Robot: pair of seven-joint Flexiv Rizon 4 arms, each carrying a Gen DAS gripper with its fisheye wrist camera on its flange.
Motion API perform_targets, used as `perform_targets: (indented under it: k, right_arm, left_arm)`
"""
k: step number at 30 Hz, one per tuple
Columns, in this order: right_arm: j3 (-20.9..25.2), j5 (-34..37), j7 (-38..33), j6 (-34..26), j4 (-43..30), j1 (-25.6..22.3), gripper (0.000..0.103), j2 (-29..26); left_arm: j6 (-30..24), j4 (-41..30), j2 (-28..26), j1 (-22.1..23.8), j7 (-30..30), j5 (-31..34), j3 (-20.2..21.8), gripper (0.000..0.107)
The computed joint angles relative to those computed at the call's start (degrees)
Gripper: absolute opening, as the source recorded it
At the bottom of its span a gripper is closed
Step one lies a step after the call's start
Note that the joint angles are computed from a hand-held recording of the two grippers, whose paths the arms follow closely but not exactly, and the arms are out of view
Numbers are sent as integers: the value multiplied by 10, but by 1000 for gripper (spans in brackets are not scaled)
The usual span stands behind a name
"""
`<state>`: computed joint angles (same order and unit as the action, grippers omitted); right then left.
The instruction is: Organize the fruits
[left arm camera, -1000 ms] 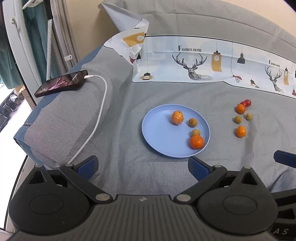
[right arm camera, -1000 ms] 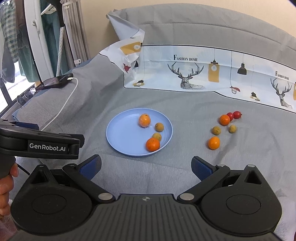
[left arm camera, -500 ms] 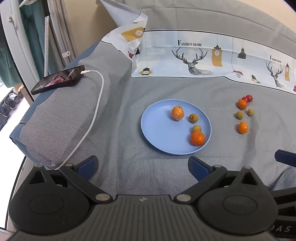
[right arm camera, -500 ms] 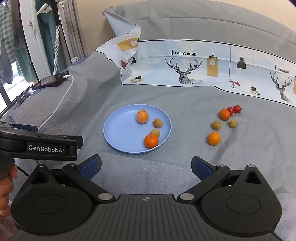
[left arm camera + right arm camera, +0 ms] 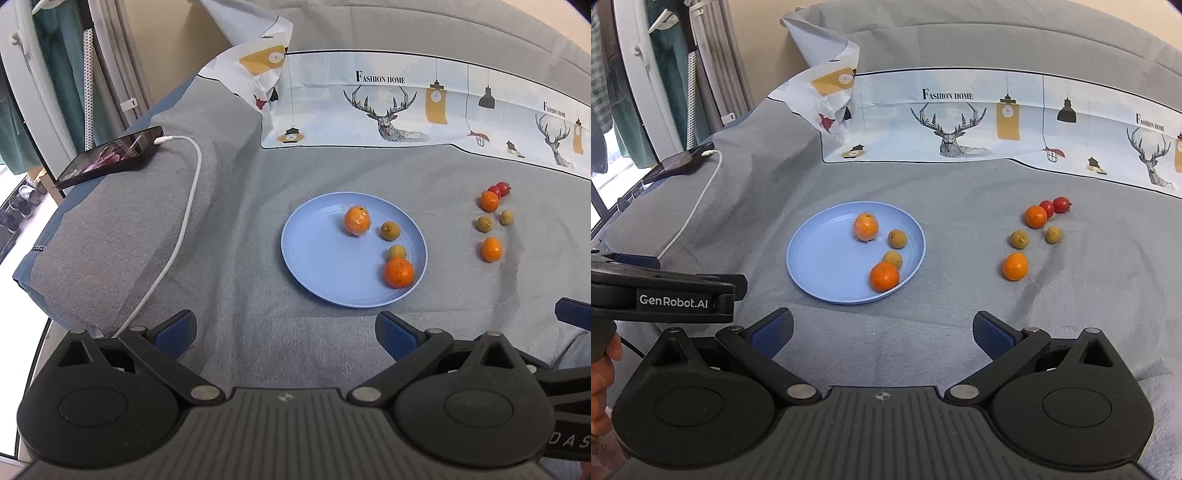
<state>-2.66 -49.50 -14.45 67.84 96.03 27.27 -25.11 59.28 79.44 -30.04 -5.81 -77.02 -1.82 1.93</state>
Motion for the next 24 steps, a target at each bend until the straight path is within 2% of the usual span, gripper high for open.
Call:
perform_targets:
  k: [12, 24]
  right_arm:
    - [-3, 16, 5, 1, -2, -7, 102, -6]
    - [-17, -1, 27, 8, 3, -12, 102, -7]
  left_arm:
    - [-12, -28, -15, -7, -1, 7, 0, 103]
    - [-37, -69, -37, -19, -1, 17, 1, 103]
